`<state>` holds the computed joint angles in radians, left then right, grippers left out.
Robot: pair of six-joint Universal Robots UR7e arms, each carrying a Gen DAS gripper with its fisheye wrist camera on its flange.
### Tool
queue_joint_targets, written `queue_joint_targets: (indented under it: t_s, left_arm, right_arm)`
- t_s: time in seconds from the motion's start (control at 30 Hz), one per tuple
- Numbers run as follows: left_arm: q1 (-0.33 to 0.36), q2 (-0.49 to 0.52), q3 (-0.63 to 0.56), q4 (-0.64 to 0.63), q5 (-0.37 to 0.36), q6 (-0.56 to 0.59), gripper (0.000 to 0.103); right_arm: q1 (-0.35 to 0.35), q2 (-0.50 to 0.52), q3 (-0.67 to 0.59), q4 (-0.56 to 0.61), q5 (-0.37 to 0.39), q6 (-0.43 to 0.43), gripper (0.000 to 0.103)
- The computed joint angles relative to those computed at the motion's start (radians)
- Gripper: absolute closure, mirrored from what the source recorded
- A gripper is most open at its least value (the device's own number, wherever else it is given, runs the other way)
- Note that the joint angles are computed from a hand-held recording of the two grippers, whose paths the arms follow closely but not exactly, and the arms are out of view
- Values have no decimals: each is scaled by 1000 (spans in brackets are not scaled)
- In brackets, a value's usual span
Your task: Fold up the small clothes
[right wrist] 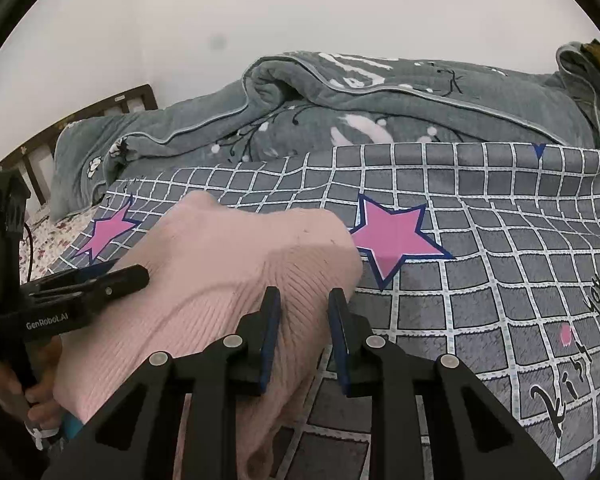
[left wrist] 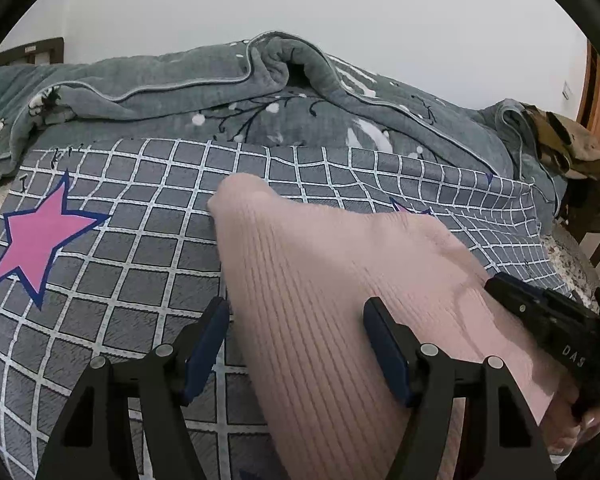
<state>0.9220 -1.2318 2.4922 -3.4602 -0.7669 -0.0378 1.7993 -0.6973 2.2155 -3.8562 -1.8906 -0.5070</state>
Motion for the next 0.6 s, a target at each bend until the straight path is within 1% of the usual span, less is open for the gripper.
queue_joint_targets:
  t_s: [0.33, 0.53, 0.6]
  left_arm:
    - [-4, -17, 16, -4, -7, -9, 35]
    - [-11, -27, 32, -15, -7, -5, 33]
    - [-11, -26, 33, -17, -6, -6, 32]
  right_arm:
    - [-2, -12, 35, -45, 25, 13, 79]
    - [-9, -25, 53, -60, 65, 13, 79]
    - [-9, -24, 54, -57, 67, 11, 78]
